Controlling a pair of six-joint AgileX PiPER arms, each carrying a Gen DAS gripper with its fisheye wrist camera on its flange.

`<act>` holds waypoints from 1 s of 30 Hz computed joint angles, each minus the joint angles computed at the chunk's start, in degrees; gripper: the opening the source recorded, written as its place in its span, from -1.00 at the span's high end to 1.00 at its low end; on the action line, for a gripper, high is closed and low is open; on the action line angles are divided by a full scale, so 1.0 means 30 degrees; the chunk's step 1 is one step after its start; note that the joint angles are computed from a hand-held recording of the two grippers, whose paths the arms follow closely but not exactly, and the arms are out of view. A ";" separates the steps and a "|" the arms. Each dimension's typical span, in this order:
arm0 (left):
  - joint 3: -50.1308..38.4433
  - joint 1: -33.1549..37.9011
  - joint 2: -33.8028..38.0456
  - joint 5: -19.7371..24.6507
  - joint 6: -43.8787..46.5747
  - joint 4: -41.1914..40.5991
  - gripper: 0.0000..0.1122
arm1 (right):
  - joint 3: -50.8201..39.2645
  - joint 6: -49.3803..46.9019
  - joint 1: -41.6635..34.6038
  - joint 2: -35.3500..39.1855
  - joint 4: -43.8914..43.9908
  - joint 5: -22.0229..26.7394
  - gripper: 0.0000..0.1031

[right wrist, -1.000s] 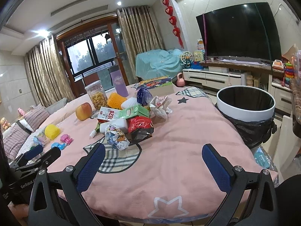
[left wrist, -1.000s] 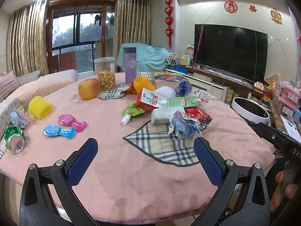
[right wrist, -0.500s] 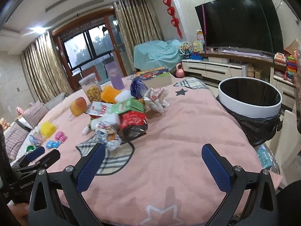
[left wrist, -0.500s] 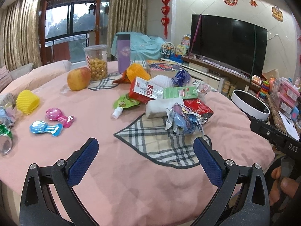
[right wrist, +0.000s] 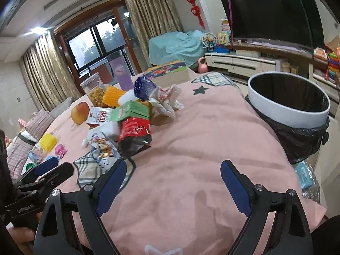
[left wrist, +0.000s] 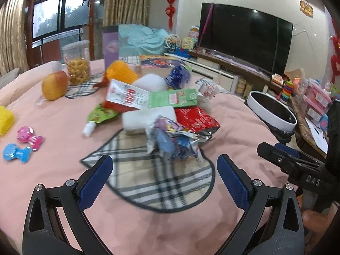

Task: Collect trash
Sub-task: 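Grasp the cartoon candy wrapper with the left tool while the right tool grasps the red snack bag, then carry the wrapper and red bag to the trash bin and release both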

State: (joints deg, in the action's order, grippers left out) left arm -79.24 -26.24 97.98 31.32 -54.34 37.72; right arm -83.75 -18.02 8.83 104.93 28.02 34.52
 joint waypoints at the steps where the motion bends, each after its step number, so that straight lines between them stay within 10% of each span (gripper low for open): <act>1: -0.0391 0.0049 0.0323 0.0106 0.0359 -0.0385 -0.79 | -0.0048 -0.0069 -0.0113 0.0062 0.0089 0.0095 -0.75; 7: -0.2783 0.0751 0.2187 0.0939 0.3301 -0.3523 -0.35 | -0.0948 -0.0151 -0.0611 0.0797 0.0441 0.0742 -0.73; 13: -0.3189 0.2074 0.2861 0.0828 0.6763 -0.7542 0.60 | -0.2454 -0.0507 -0.0469 0.2014 0.1018 0.1757 -0.63; 28: -0.0301 0.3326 0.1096 -0.0945 0.8153 -0.9021 0.64 | -1.1247 0.2299 0.1935 0.7774 -0.0567 0.6313 -0.61; 30: -0.0389 0.3325 0.1114 -0.0929 0.8371 -0.9172 0.64 | -1.1780 0.2471 0.1996 0.8108 -0.0772 0.6543 -0.37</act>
